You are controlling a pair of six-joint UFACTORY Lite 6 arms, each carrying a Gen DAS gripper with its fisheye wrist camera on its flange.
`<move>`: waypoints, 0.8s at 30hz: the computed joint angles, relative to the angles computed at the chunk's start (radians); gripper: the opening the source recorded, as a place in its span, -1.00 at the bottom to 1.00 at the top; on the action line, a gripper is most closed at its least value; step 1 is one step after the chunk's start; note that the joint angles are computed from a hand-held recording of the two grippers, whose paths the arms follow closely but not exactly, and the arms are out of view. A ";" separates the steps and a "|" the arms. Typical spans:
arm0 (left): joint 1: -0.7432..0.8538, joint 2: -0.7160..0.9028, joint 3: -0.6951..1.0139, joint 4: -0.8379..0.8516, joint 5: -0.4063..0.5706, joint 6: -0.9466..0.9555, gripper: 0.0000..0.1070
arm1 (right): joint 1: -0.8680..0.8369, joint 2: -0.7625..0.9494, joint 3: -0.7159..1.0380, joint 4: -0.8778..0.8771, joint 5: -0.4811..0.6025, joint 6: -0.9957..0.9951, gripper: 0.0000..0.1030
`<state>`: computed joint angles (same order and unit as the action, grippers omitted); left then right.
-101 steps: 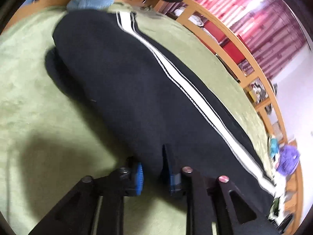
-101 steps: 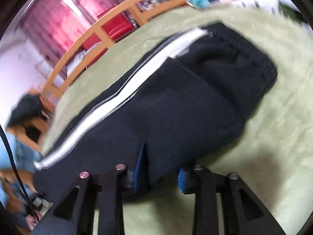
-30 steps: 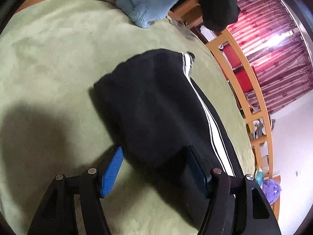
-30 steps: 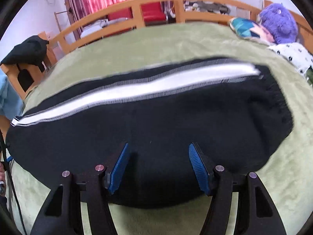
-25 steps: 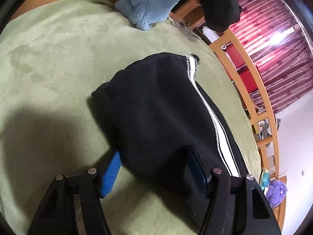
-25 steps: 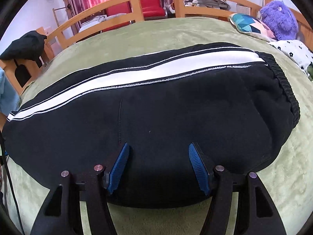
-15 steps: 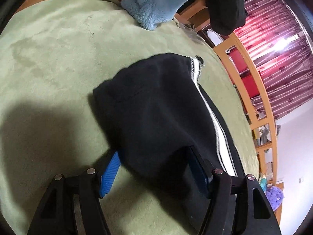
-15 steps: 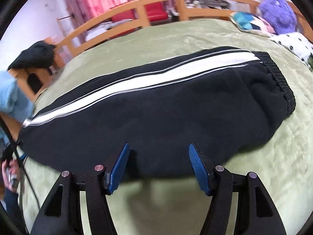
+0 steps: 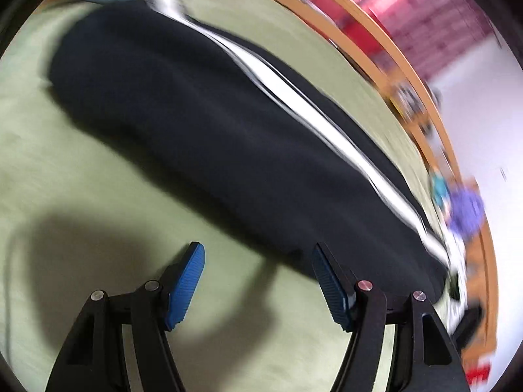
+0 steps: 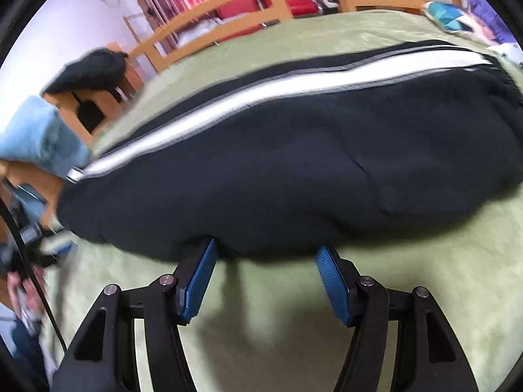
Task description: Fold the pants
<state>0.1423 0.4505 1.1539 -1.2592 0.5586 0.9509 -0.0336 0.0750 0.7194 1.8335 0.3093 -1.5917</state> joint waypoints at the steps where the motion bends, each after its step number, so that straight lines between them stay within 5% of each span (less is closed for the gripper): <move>1: -0.055 0.004 -0.008 -0.038 0.010 0.028 0.24 | 0.003 0.022 0.014 0.037 0.013 -0.033 -0.13; 4: -0.168 0.048 0.038 -0.101 0.064 0.072 0.24 | 0.016 0.072 0.056 0.082 0.016 -0.064 -0.62; 7: -0.210 0.116 0.116 -0.178 0.110 0.059 0.24 | 0.003 0.027 0.014 0.077 0.042 -0.067 -0.84; 15: -0.231 0.227 0.231 -0.194 0.051 -0.075 0.20 | -0.034 -0.135 -0.145 -0.098 0.066 0.054 -0.96; 18: -0.243 0.195 0.207 -0.148 0.027 -0.089 0.20 | 0.003 -0.100 -0.145 -0.169 0.023 0.131 -1.00; 24: -0.180 0.040 0.074 0.030 -0.007 -0.161 0.21 | 0.016 -0.322 -0.194 -0.370 -0.025 0.255 -0.80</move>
<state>-0.0376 0.4908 1.2277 -1.2291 0.5512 0.7901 -0.0176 -0.2471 0.5252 1.4635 0.2844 -1.3366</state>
